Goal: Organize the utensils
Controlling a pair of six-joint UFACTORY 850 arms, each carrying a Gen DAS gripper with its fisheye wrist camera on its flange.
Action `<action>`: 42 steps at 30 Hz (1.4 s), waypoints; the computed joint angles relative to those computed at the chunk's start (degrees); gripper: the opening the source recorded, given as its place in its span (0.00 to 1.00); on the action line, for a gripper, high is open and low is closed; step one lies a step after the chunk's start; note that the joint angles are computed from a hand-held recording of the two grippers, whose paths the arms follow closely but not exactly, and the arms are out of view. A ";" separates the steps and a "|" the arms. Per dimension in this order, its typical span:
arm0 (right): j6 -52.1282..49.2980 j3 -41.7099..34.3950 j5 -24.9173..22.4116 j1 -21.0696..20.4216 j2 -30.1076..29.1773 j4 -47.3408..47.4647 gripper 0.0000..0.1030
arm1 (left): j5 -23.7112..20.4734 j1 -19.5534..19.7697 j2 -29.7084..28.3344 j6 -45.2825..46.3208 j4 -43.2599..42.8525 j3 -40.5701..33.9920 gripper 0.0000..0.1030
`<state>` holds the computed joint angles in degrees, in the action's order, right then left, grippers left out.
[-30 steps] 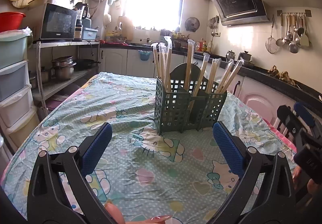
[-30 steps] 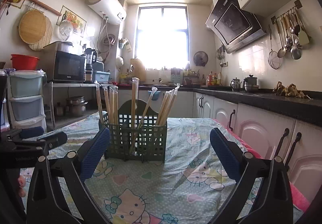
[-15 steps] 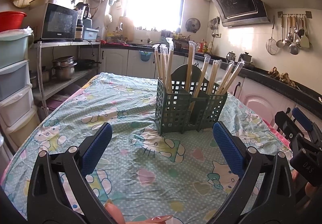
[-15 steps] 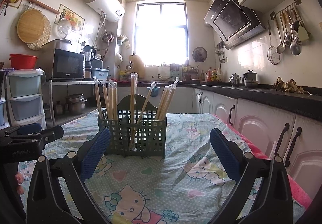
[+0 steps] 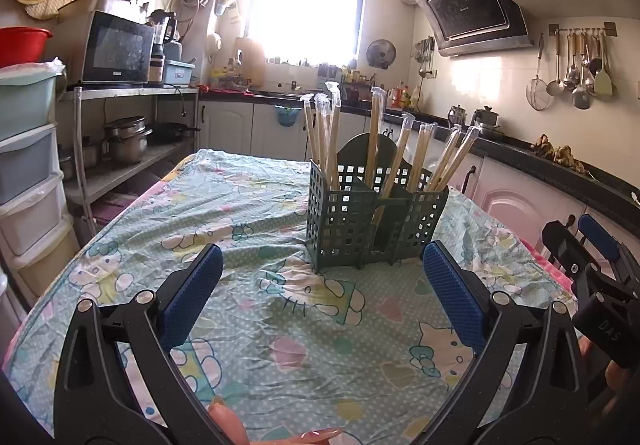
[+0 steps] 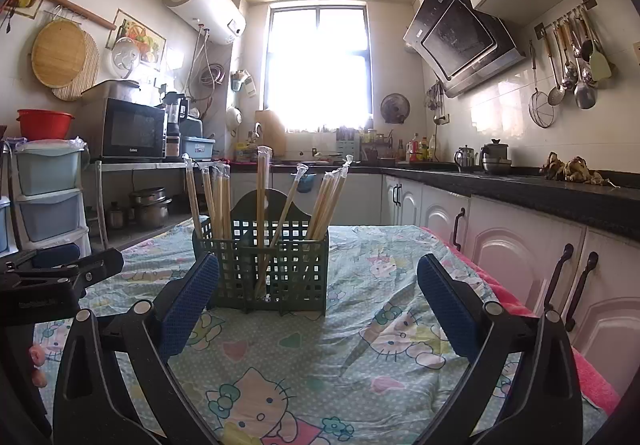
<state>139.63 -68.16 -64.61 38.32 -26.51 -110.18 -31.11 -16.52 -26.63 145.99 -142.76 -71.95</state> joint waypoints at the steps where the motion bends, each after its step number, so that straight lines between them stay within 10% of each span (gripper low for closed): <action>1: -0.01 0.01 0.08 -0.03 0.05 -0.03 0.94 | -0.04 0.00 0.00 0.06 -0.03 0.03 0.90; 42: -0.19 0.00 0.17 0.03 0.17 0.24 0.94 | 0.23 -0.01 0.08 0.23 -0.27 0.01 0.90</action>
<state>139.44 -68.16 -64.45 38.35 -26.35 -109.95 -30.88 -16.53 -26.55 146.22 -143.03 -71.94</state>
